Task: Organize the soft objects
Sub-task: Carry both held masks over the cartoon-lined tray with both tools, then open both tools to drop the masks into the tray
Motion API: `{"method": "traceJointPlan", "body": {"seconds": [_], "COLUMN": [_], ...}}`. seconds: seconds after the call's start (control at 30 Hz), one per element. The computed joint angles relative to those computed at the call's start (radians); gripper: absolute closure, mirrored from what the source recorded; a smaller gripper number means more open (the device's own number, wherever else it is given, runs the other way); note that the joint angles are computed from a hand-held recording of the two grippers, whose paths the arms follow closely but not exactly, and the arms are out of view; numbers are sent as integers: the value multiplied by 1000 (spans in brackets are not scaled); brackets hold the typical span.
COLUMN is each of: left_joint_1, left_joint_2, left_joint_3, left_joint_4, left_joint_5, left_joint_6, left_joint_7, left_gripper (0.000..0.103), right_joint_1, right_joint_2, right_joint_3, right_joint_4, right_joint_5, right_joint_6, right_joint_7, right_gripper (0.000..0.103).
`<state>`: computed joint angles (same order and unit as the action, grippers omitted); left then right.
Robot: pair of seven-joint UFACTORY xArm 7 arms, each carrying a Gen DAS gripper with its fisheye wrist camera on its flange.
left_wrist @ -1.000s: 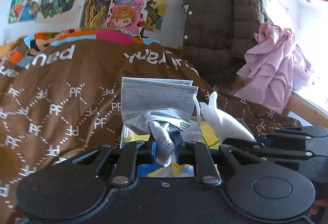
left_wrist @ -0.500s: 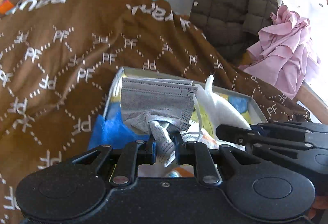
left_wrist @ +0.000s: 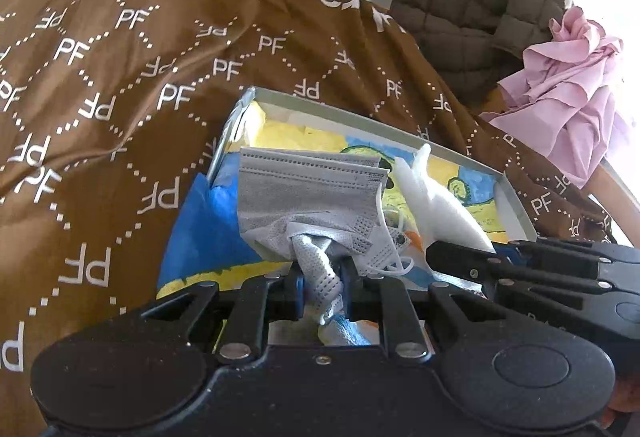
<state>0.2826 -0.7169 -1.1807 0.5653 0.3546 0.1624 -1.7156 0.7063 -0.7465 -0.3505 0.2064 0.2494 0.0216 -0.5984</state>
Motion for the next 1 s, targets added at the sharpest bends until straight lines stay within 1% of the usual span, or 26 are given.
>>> {"method": "traceJointPlan", "body": {"seconds": [0.1,0.17,0.2,0.23,0.27,0.33,0.4,0.47,0.5,0.57,0.6,0.67,0.7,0.73,0.77,0.83,0.87,1.0], "left_joint_1": [-19,-29,-35,-41,-47,-61,-78,-97,-107,-125,-135,-156,-168,-181,-195,-229,-243,-292], "left_joint_2": [-2,-1,0,0,-2,-6,-9,-10,-11,-9,-9,-13,-17,-22,-27,-40,-47,-68], "left_joint_3": [9,16,19,23,26,31,41,52,57,67,73,83,89,95,102,125,132,153], "left_joint_4": [-7,-7,-7,-6,-5,-5,-9,-11,-9,-4,-1,6,10,15,18,18,21,43], "left_joint_5": [-6,-5,-3,-1,1,2,4,11,16,28,34,47,53,59,63,71,76,96], "left_joint_6": [13,23,31,41,51,71,90,108,121,144,157,186,204,225,244,274,293,379], "left_joint_7": [-8,-11,-10,-12,-16,-28,-42,-53,-56,-59,-61,-65,-67,-69,-72,-79,-82,-89], "left_gripper": [82,78,78,78,75,71,69,65,64,58,57,49,46,42,41,39,36,31], "right_joint_1": [-16,-28,-30,-32,-35,-44,-53,-62,-67,-79,-85,-98,-104,-112,-120,-140,-149,-186], "right_joint_2": [-8,-15,-20,-28,-35,-53,-68,-88,-101,-125,-138,-171,-189,-208,-226,-259,-273,-339], "right_joint_3": [19,32,33,34,37,43,48,51,53,59,59,60,58,57,58,60,61,64], "right_joint_4": [-4,-6,-6,-8,-9,-15,-18,-21,-23,-28,-30,-37,-41,-44,-47,-51,-52,-59], "right_joint_5": [-3,-5,-6,-8,-9,-12,-15,-15,-14,-13,-13,-10,-8,-7,-4,-1,1,11], "right_joint_6": [5,9,12,16,19,25,36,49,55,67,76,87,93,100,106,125,135,175], "right_joint_7": [11,20,21,21,22,20,19,18,17,14,10,5,2,-1,-3,-4,-5,-11], "right_gripper": [83,79,77,74,68,61,57,50,49,41,38,28,26,21,17,15,13,7]}}
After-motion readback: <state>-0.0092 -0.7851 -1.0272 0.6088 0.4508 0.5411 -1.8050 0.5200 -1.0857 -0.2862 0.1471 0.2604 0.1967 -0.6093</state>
